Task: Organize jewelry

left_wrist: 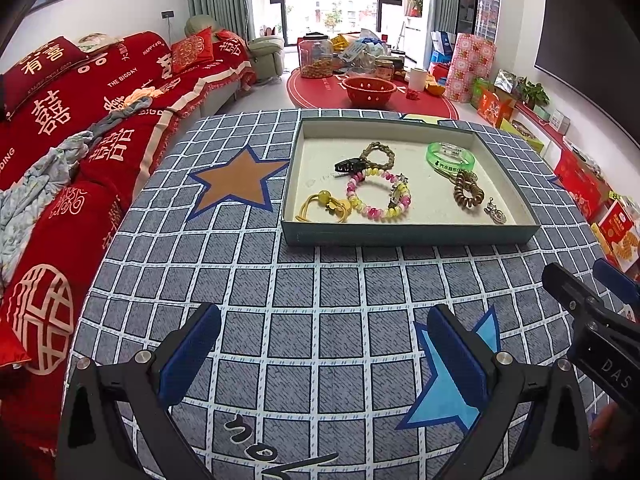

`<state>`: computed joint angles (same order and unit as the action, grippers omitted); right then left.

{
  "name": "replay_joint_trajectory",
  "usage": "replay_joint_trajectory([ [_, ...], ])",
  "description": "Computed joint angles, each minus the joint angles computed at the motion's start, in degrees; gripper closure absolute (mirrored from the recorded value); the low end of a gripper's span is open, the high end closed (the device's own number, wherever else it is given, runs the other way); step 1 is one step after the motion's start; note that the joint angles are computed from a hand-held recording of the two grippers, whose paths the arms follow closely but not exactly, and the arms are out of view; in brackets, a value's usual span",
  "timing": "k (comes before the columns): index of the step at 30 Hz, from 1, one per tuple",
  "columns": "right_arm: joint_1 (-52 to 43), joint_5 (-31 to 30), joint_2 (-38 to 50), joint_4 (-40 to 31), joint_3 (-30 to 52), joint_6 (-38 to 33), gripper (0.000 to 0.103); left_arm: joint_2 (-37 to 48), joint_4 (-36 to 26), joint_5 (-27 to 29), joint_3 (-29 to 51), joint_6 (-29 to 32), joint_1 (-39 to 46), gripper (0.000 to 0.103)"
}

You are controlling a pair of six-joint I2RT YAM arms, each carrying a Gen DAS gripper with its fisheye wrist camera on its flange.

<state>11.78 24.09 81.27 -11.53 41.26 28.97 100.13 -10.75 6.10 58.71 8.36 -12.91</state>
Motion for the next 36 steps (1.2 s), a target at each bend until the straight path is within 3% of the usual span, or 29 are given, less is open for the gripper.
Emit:
replay_joint_trajectory([
  [36, -0.35, -0.32, -0.09, -0.12, 0.11, -0.26, 0.016, 0.13, 0.24, -0.24, -0.75, 0.15, -0.31, 0.000],
])
